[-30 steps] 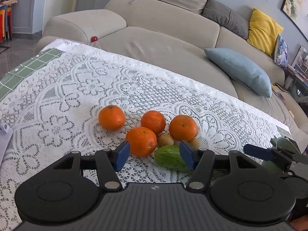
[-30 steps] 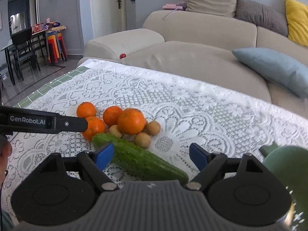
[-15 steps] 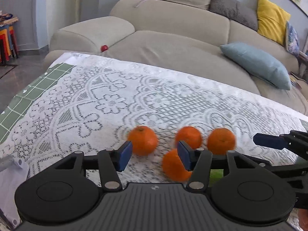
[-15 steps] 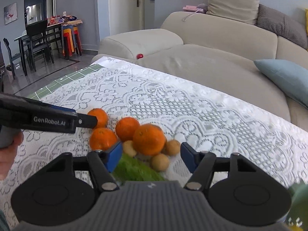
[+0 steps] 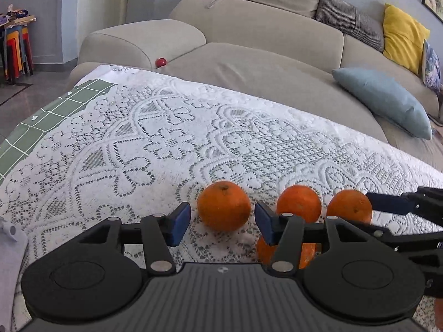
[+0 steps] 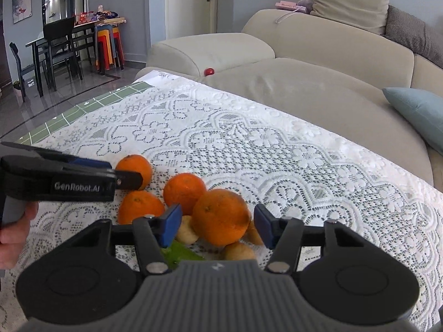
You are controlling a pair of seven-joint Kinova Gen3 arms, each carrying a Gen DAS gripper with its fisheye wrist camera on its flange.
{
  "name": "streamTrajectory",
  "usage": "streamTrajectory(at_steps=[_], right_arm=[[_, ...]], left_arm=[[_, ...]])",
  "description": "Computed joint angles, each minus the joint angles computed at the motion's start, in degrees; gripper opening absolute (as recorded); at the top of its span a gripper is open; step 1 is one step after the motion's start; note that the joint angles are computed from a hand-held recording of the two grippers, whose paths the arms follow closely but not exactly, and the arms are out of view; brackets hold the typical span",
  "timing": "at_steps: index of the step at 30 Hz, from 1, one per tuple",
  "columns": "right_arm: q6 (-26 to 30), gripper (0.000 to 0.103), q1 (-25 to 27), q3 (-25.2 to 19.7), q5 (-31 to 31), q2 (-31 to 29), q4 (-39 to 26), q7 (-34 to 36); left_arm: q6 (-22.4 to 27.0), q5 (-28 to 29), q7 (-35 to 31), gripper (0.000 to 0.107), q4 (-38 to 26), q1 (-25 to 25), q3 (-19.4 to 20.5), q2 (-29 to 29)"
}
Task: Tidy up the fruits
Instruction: 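Grasp an orange with the left tool while the right tool grasps another orange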
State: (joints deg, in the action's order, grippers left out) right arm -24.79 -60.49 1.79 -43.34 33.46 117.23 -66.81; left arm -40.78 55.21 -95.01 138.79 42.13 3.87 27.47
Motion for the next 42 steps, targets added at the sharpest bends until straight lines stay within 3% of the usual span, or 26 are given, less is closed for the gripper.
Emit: streamTrajectory(at_steps=[8, 21, 27, 35, 39, 42], right_arm=[[1.6, 0.049, -1.3, 1.8, -1.5, 0.8, -1.4, 1.6], [1.7, 0.043, -2.9, 3.0, -4.1, -0.1, -1.0, 3.4], [-0.5, 0.043, -5.1, 3.0, -8.6, -2.3, 0.7, 8.3], [0.2, 0.043, -1.8, -2.5, -12.2, -7.5, 5.2, 10.2], [0.7, 0.043, 2.1, -7.0, -6.8, -9.5, 8.5, 3.1], [1.3, 0.043, 2.9, -8.6, -2.9, -10.0, 10.4, -1.6]], left_arm=[[0.1, -1.0, 0.2, 0.051, -0.7, -0.5, 0.0, 1.0], [-1.8, 2.9, 0.4, 0.049, -0.1, 1.2, 0.2, 0.2], [-3.3, 5.0, -0.8, 0.048, 0.6, 2.3, 1.1, -1.2], [-2.0, 6.2, -1.0, 0.047, 2.0, 2.6, 3.2, -4.8], [1.0, 5.8, -1.8, 0.047, 3.3, 2.5, 4.2, -7.5], [2.7, 8.7, -5.9, 0.046, 2.9, 3.6, 4.2, -8.1]])
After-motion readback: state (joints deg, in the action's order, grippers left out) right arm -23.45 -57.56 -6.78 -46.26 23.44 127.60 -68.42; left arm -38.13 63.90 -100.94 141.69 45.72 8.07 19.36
